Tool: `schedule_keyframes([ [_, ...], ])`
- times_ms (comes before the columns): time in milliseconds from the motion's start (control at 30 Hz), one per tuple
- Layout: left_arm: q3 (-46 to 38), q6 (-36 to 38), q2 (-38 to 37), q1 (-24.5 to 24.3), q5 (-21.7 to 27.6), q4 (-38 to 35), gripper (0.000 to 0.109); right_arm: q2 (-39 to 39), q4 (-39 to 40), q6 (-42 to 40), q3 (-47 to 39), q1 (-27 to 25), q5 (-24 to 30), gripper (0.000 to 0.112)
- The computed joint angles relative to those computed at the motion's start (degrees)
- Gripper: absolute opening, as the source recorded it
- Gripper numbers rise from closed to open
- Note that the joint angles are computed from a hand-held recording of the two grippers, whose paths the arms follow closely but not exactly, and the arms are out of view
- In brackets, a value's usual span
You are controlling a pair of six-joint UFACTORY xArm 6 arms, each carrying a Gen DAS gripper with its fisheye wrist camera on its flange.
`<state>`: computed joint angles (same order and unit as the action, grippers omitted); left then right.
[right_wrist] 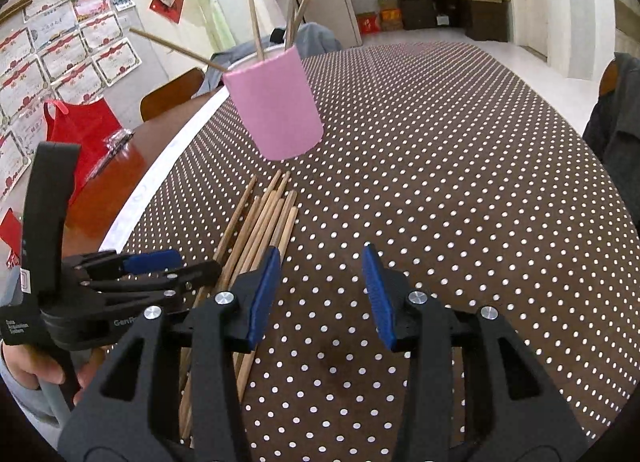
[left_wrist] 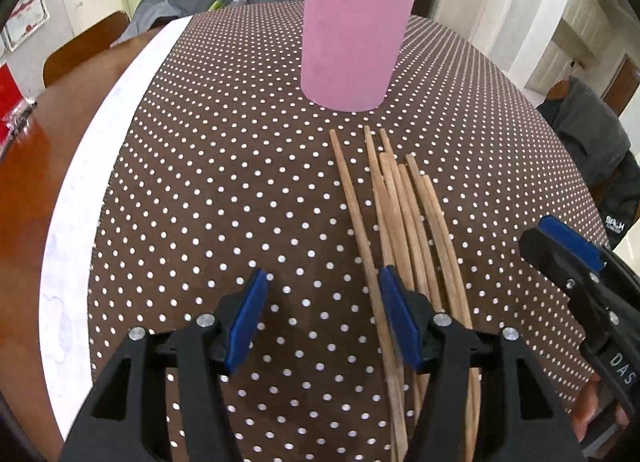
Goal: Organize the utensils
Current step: 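Move the open right gripper back down to the stick pile, then grasp a single wooden stick from the pile with the right gripper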
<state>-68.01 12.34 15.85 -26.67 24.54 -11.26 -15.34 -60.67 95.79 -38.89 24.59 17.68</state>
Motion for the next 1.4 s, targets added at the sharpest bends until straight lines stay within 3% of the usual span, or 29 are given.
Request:
schedule_keyframes([
  [133,-0.57,-0.26,0.04,0.13,0.74,0.02,0.059,1.2,5.63,-6.09,-0.76,0.42,0.04,0.043],
  [433,-7.8,-6.1,4.47,-0.54,5.05,5.25,0.057,5.58,27.59,-27.82,-4.86,2.33,4.61,0.043],
  [533,-7.81,-8.79,5.03,-0.82,3.12,9.89,0.038,6.0,28.28,-28.71,-5.48,2.58,5.09,0.043],
  [600,-8.25,-8.41,5.29,-0.65,3.09,9.21,0.027,6.45,29.82,-29.87,-5.68,2.56,4.76,0.043],
  [667,-8.61,-8.29,5.44,-0.28,3.36,8.32,0.009,7.58,30.61,-30.83,-6.85,2.79,5.55,0.043],
  [1400,-2.11,2.05,0.9,2.87,0.35,-8.88,0.006,15.39,33.74,-34.09,-18.38,5.36,17.05,0.042],
])
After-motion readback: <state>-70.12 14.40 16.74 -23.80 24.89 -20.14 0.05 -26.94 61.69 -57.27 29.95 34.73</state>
